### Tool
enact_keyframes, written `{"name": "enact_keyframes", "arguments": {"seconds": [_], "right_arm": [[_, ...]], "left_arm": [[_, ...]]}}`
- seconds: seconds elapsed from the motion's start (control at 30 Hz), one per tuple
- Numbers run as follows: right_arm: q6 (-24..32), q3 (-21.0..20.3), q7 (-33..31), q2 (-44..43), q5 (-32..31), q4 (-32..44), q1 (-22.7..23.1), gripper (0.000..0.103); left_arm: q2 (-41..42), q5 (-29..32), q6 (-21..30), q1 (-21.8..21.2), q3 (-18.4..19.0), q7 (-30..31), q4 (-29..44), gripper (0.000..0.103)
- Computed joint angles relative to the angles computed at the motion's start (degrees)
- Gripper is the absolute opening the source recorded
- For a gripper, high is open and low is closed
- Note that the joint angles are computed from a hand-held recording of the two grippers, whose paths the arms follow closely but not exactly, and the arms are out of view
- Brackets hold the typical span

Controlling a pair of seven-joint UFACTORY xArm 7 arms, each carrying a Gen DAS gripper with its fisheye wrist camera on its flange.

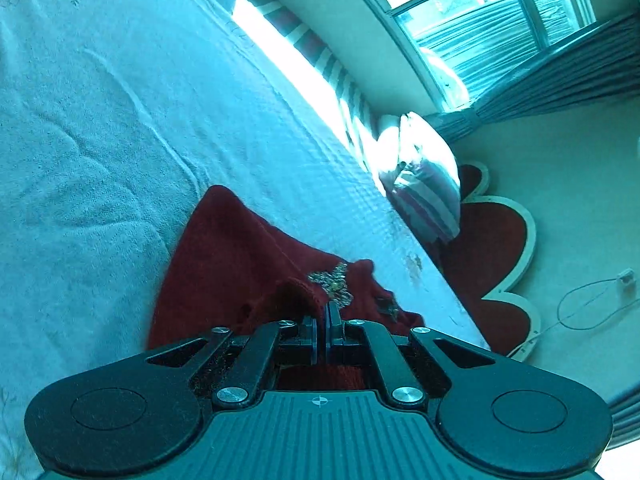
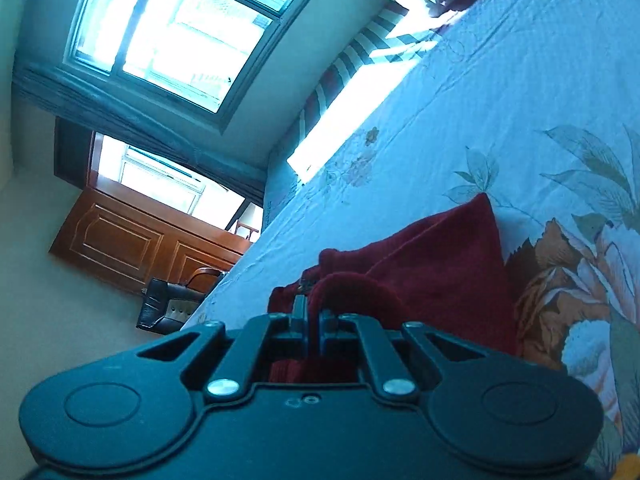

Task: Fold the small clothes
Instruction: 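Lift the hem with both grippers and fold it toward the collar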

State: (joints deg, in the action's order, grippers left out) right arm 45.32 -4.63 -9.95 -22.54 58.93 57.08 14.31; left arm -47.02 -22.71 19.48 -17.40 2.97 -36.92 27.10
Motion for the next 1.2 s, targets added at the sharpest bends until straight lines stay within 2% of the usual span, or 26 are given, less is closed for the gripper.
{"name": "enact_keyframes", "arguments": {"seconds": [0.1, 0.17, 0.23, 0.27, 0.3, 0.33, 0.37, 0.4, 0.43, 0.5, 0.53, 0.6, 0.7, 0.83, 0.87, 0.9, 0.97, 1.07, 1.2], "right_arm": [[-3.5, 0.1, 0.9, 4.6, 2.5, -0.2, -0.9, 0.024], [-8.0, 0.0, 0.3, 5.2, 6.2, -1.7, -1.8, 0.026], [-8.3, -0.5, -1.3, 4.4, 6.9, -2.4, -2.7, 0.026], [-7.4, -0.8, -3.2, 3.2, 6.0, -2.8, -3.0, 0.026], [-6.5, -0.9, -5.3, 1.9, 4.5, -3.0, -3.1, 0.027], [-5.4, -0.7, -6.9, 0.7, 2.1, -3.1, -3.2, 0.031], [-4.5, -0.4, -8.3, -0.5, -0.9, -3.1, -3.3, 0.034], [-3.9, 0.3, -9.5, -1.7, -4.6, -3.3, -3.3, 0.045], [-3.7, 0.7, -10.2, -2.6, -6.9, -3.4, -3.0, 0.053], [-3.0, 0.5, -11.8, -3.7, -9.1, -3.4, -1.6, 0.052], [-2.7, 0.3, -12.0, -3.4, -9.5, -2.9, -0.9, 0.051], [-3.5, 0.5, -11.9, -2.4, -10.0, -2.1, 0.0, 0.050], [-4.8, 0.9, -11.9, 0.0, -10.3, -0.5, 1.0, 0.049], [-4.8, 1.5, -13.7, 3.5, -12.4, 2.3, 1.3, 0.048], [-3.9, 1.5, -14.4, 4.0, -12.5, 2.9, 1.4, 0.046], [-2.5, 1.4, -15.4, 4.8, -12.3, 3.7, 1.6, 0.042], [-0.6, 1.9, -15.8, 6.3, -12.8, 5.4, 1.3, 0.037], [1.6, 2.4, -16.9, 8.1, -12.7, 7.5, 0.5, 0.037], [5.5, 2.9, -18.1, 10.7, -11.9, 9.9, -1.1, 0.040]], "left_arm": [[3.9, -2.8, -4.9, -3.5, 3.5, 2.2, -0.2, 0.003], [3.2, -4.2, -7.1, -5.0, 4.8, 3.3, -0.8, 0.003], [0.8, -3.7, -7.1, -5.5, 5.1, 4.9, -1.4, 0.003], [-1.1, -3.4, -7.3, -6.2, 5.6, 6.3, -2.1, 0.009], [-2.5, -3.5, -6.6, -5.5, 5.0, 6.8, -2.4, 0.035], [-4.6, -1.9, -6.0, -2.3, 2.7, 4.9, -3.4, 0.061], [-6.6, -0.1, -4.9, 2.6, -1.0, 2.1, -4.1, 0.102], [-8.4, 1.8, -4.5, 5.2, -2.7, 1.1, -4.6, 0.103], [-9.9, 3.6, -4.0, 5.4, -2.1, 2.5, -4.8, 0.102], [-9.5, 9.1, 2.0, 9.1, -3.3, 4.7, -1.6, 0.102], [-8.0, 11.8, 4.5, 9.5, -3.0, 7.3, 0.6, 0.101], [-5.0, 15.9, 7.8, 8.6, -2.7, 13.8, 4.4, 0.087], [0.8, 19.5, 9.9, 7.3, -3.5, 22.0, 9.1, 0.085], [9.0, 15.9, 11.1, 2.6, 0.2, 31.6, 14.8, 0.085], [9.9, 15.2, 12.7, 2.8, -0.1, 32.5, 15.5, 0.077], [11.5, 14.1, 13.9, 2.7, 0.4, 33.9, 16.7, 0.059], [13.1, 13.0, 17.6, 3.7, -0.5, 34.4, 18.6, 0.045], [13.9, 11.1, 19.5, 4.0, -1.0, 36.6, 19.4, 0.045], [14.9, 8.0, 18.7, 4.2, -0.8, 39.2, 19.6, 0.045]]}}
